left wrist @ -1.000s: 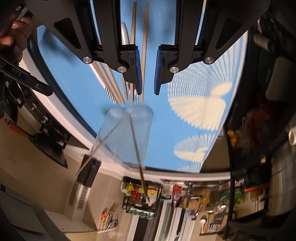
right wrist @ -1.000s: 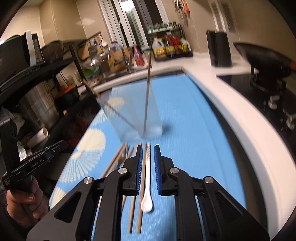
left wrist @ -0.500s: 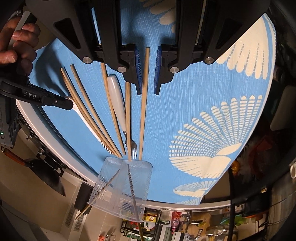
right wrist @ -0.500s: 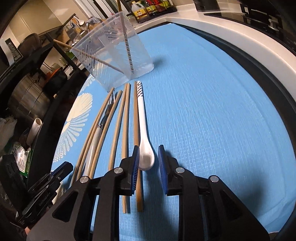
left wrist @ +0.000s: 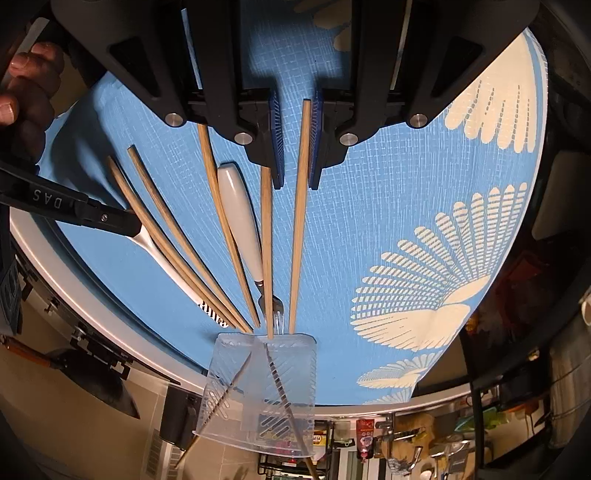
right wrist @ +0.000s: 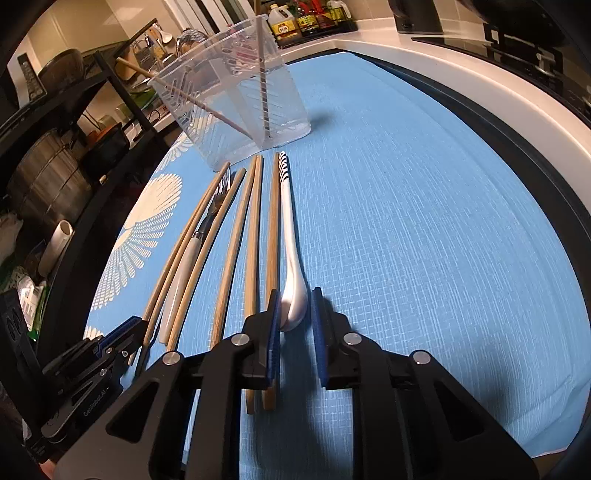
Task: Organize utensils
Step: 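Lower the left tool to a chopstick while the right tool lowers to the white spoon, then close the left tool on the chopstick while the right tool grips the white spoon handle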
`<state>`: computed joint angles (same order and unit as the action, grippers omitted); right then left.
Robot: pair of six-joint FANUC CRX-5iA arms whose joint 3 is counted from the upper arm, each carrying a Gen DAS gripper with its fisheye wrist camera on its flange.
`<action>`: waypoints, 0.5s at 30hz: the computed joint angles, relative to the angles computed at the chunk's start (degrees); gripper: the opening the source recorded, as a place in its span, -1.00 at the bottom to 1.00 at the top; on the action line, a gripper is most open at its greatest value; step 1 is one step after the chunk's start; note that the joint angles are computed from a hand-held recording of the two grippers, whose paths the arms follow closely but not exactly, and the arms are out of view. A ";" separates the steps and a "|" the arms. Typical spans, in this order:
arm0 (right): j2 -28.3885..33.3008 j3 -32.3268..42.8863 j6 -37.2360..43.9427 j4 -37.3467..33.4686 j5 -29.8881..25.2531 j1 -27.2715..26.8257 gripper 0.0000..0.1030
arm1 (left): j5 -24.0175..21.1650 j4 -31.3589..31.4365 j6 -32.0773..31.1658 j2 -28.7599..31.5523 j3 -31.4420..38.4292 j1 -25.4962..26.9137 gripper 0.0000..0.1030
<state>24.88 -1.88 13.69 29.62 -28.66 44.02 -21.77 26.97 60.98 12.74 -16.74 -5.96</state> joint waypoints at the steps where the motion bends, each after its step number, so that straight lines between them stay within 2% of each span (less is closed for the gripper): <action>1: 0.02 -0.15 -0.29 0.65 -0.10 0.08 -0.71 | 0.23 -1.02 0.60 -0.05 0.13 -0.12 -0.74; 5: 0.45 0.36 -0.16 2.29 -1.98 0.48 -0.75 | 0.88 -3.89 2.31 -0.19 0.47 -0.46 -0.74; 10: -0.13 -0.67 -1.95 4.88 -3.90 0.48 -0.81 | 1.16 -3.75 2.05 -0.21 0.37 -0.47 -0.74; 15: -1.34 -2.86 -4.35 8.10 -5.87 0.58 -0.82 | 1.20 -3.06 1.85 -0.21 0.26 -0.45 -0.88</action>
